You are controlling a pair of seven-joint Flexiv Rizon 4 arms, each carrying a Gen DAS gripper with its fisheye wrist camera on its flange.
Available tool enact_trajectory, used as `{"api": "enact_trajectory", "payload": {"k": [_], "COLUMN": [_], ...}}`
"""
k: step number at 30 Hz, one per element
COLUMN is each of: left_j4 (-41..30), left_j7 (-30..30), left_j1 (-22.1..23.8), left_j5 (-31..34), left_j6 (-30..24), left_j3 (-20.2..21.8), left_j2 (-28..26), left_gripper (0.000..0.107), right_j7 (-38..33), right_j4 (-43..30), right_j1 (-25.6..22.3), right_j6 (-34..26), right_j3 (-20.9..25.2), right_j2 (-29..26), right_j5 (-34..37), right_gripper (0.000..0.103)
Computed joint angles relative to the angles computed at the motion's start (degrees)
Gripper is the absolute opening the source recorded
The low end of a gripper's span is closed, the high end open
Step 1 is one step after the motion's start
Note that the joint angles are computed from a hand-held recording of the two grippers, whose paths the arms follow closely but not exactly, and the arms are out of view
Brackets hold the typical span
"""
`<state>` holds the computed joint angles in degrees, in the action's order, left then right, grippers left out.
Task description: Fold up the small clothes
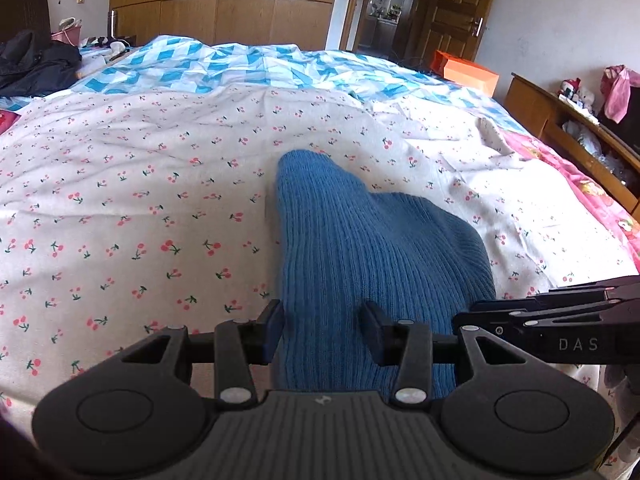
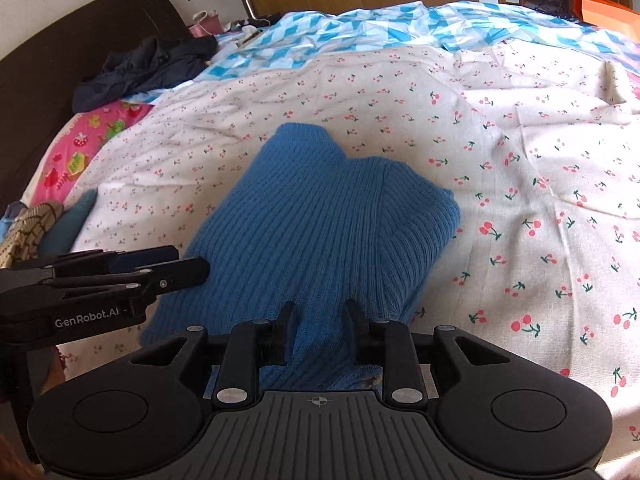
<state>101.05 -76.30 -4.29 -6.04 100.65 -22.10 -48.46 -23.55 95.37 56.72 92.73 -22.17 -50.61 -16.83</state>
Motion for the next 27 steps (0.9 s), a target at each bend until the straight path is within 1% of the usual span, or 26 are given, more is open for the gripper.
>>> {"api": "enact_trajectory", "payload": {"k": [2, 4, 7, 11, 13, 15, 17, 18, 20, 23, 27], "left_j4": [-0.4, -0.1, 0.7, 2.2, 3.0, 3.4, 3.5, 3.5, 3.7, 5.1, 7.1], "left_j7": [-0.1, -0.5, -1.2, -1.3, -1.5, -1.7, -1.8, -1.7, -1.6, -1.8, -2.1], "left_j1": [-2.1, -2.0, -1.9, -2.8, -2.7, -2.7, -4.0, -4.7, -5.3, -4.8, -3.4], "left_j5": [-0.4, -0.7, -1.0, -0.3, 0.0, 0.1, -0.3, -0.3, -0.7, -0.7, 0.0], "left_j6": [0.0, -0.3, -0.2, 1.1, 1.6, 1.2, 0.6, 0.3, -0.6, -0.1, 1.4], "left_j3": [2.3, 2.3, 2.4, 3.6, 3.5, 3.6, 5.2, 6.0, 6.8, 6.4, 5.1], "left_j2": [0.0, 0.4, 1.3, 2.6, 2.9, 3.1, 3.3, 3.4, 3.7, 4.3, 5.1], "left_gripper": [0.050, 0.050, 0.050, 0.050, 0.050, 0.050, 0.050, 0.050, 0.050, 0.050, 0.050], "right_j7": [0.8, 1.4, 2.5, 3.2, 2.5, 1.5, 0.8, 1.2, 2.6, 5.3, 6.7], "right_j4": [-0.1, -0.2, 1.2, 4.1, 5.1, 5.1, 4.1, 3.6, 3.4, 4.2, 5.8], "right_j1": [-0.1, 0.1, 3.3, 8.9, 10.9, 10.8, 8.8, 8.0, 7.2, 8.9, 12.0], "right_j6": [-0.1, -0.7, -0.2, 2.1, 2.7, 2.3, -0.5, -2.0, -2.6, -1.9, -1.0], "right_j3": [0.0, -0.1, -3.7, -9.1, -10.7, -9.6, -6.6, -5.5, -4.7, -6.7, -10.1], "right_j2": [-0.2, -0.1, 0.4, 0.8, 0.9, 1.0, 1.3, 1.2, 0.8, 1.0, 1.4], "right_j5": [0.6, 0.8, 0.4, 1.6, 2.5, 3.2, 2.9, 2.6, 1.7, 0.8, 0.3], "right_gripper": [0.025, 0.025, 0.025, 0.026, 0.026, 0.026, 0.026, 0.026, 0.026, 0.026, 0.027]}}
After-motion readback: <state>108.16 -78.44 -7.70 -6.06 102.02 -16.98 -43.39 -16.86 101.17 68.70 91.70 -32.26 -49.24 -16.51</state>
